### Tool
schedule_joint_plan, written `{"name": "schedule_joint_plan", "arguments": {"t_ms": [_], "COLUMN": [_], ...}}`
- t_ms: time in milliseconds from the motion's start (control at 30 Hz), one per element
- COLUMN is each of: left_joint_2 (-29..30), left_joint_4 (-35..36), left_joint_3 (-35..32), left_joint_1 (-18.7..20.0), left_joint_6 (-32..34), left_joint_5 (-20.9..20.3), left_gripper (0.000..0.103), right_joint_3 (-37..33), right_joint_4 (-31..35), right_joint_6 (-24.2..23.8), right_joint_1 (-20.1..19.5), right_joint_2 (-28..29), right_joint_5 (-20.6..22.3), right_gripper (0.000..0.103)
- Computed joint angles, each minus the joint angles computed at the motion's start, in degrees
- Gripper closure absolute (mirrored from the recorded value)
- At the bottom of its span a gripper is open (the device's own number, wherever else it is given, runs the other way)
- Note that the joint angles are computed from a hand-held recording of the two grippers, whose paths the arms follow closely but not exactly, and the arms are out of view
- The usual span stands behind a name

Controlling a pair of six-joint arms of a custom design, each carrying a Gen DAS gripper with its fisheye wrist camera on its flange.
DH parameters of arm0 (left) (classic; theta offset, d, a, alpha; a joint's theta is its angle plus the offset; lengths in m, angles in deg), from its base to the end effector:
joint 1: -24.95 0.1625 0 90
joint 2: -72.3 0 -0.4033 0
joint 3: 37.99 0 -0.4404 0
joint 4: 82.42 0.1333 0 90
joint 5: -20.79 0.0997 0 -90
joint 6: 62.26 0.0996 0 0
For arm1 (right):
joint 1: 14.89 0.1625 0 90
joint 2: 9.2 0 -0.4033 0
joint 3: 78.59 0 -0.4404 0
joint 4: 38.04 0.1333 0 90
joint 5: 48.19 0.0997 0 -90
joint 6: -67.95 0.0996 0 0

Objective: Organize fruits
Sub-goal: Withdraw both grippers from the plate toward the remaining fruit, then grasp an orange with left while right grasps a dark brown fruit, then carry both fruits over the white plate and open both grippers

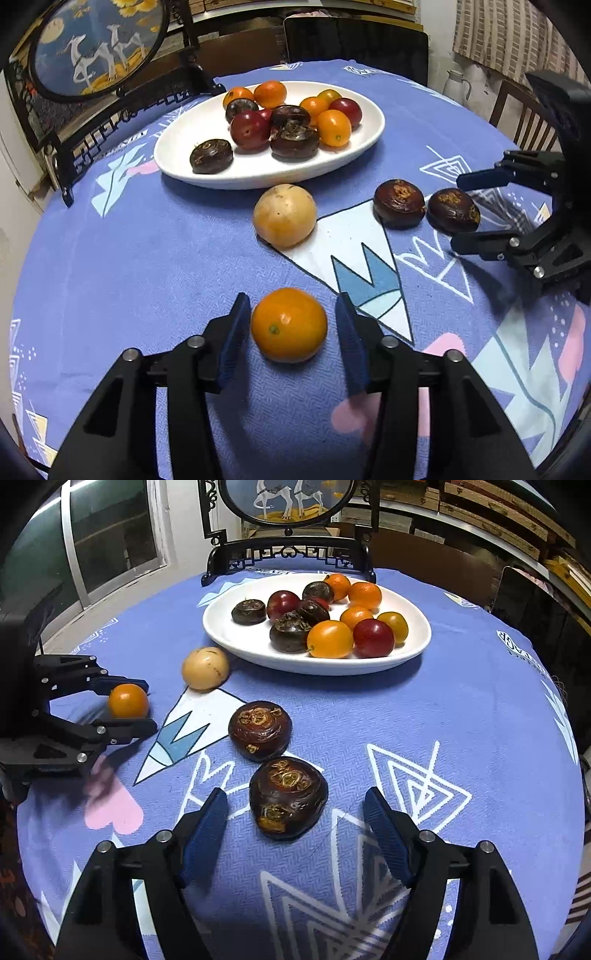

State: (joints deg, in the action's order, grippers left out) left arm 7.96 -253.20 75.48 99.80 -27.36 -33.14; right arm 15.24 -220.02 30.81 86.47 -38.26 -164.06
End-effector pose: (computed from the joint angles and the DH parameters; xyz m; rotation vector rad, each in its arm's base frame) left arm 0.0311 -0.6196 0.1768 0.8089 2.2528 -0.5325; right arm 0.2200 -0.6391 -0.0741 0.9223 -2.3941 0.4731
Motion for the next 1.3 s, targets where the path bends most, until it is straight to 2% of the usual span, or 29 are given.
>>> {"name": "schedule_joint_plan", "arguments": {"t_ms": [200, 300, 333, 400, 500, 633, 933, 1300], "left_joint_2": [0.31, 0.56, 0.57, 0.64, 1.05, 0.6, -0.19, -0.7], "left_joint_4": [1.21, 0.64, 0.43, -0.32, -3.46, -3.7, -9.25, -11.31], "left_joint_3": [-0.73, -0.58, -0.42, 0.01, 0.98, 1.71, 4.24, 2.34], "left_joint_1": [0.16, -0.09, -0.2, -0.53, -1.28, -1.7, -3.69, -4.96], "left_joint_6": [-1.79, -1.5, -1.33, -0.78, 0.85, 0.82, 3.84, 4.59], "left_joint_5": [-0.25, -0.15, -0.09, 0.06, 1.67, 1.82, 2.98, 2.37], "left_gripper": [0.049, 0.05, 0.056, 0.063, 0.068, 0.068, 0.068, 0.068], "right_joint_3": [-1.71, -1.64, -1.49, -1.27, -0.53, 1.09, 3.18, 2.75], "right_joint_4": [0.57, -0.28, -0.62, -1.53, -2.66, -3.95, -4.81, -7.07], "right_joint_6": [0.95, 0.4, 0.53, 0.84, 1.1, 0.79, 1.03, -0.02], "right_joint_1": [0.44, 0.63, 0.64, 0.7, 0.77, 0.97, 1.2, 2.58], "right_joint_2": [1.38, 1.51, 1.46, 1.54, 1.22, 0.45, -0.86, -2.26], "right_joint_5": [-1.45, -1.28, -1.25, -1.72, -1.63, -1.06, -0.54, 2.04], "right_gripper": [0.026, 0.052, 0.061, 0.061, 0.061, 0.061, 0.061, 0.061]}}
